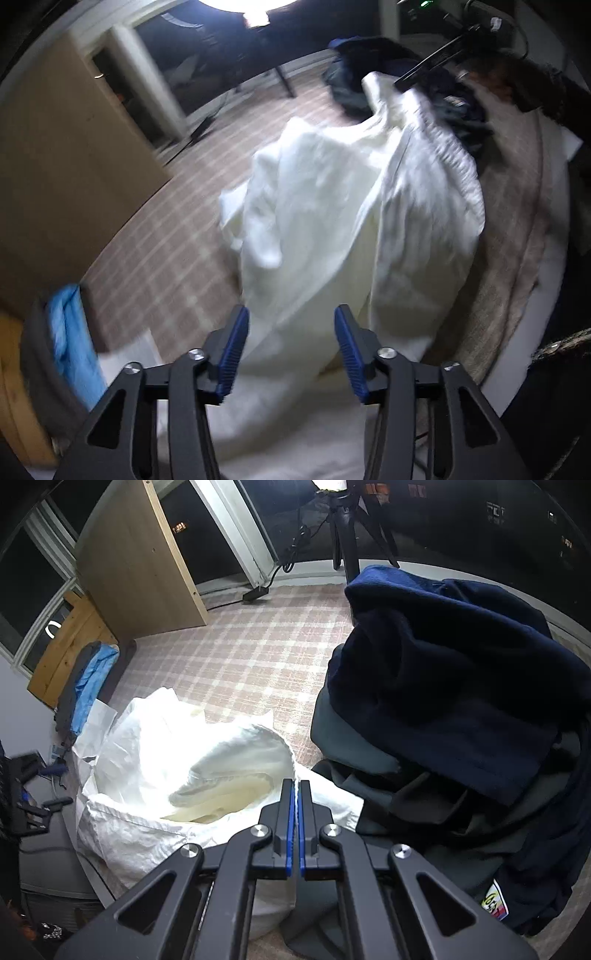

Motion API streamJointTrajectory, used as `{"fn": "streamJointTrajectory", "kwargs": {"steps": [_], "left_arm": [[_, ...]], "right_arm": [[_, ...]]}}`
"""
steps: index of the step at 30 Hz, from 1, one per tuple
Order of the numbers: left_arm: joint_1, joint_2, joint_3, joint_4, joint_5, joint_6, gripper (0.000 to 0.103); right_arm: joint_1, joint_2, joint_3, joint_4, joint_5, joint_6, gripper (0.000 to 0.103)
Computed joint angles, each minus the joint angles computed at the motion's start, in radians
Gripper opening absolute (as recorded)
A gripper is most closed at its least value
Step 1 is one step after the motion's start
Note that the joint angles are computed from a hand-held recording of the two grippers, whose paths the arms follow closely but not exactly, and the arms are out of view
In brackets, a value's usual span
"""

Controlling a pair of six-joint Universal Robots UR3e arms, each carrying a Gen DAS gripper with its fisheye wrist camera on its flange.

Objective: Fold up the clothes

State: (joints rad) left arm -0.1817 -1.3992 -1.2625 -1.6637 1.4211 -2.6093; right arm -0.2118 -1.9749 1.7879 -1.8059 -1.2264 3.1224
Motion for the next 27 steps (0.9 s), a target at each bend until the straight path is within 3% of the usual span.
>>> {"fn": "streamJointTrajectory", "kwargs": {"steps": [1,3,5,9,12,15,18,20,27], "left_arm": [[0.032,-0.055,0.083,-0.086,-0.078,0.047,0.057],[0.048,-0.162,0.218,-0.214,-0.15,0.101,0.058],[0.023,-0.25,0.321,-0.287,-0.15,0.134,0.059],[-0.05,-0.383,0.431,-0.328,-0.034,0.17,0.063],[-0.044,-0.453,0.52,-0.425,-0.047,0.181,0.063],[-0.029,-0.421,0.487,-0.478,-0.099,0.223,0.063],[-0.031,-0.341,0.353,-0.441,-0.107,0.218,0.063],[-0.038,-0.299,0.273,-0.391,-0.103,0.198,0.059],[0.01,-0.211,0.101,-0.275,-0.108,0.079,0.008]], "right_arm": [[0.011,0.01,-0.005,-0.006,-0.007,0.007,0.002],[0.032,0.029,-0.015,-0.018,-0.022,0.021,0.002],[0.041,0.036,-0.022,-0.023,-0.026,0.025,0.002],[0.035,0.036,-0.028,-0.022,-0.021,0.019,0.002],[0.026,0.04,-0.025,-0.023,-0.018,0.017,0.002],[0.029,0.047,-0.026,-0.022,-0.021,0.016,0.002],[0.026,0.045,-0.026,-0.018,-0.015,0.015,0.002],[0.024,0.046,-0.029,-0.015,-0.014,0.015,0.002],[0.055,0.061,-0.058,-0.005,-0.042,0.028,0.002]]}}
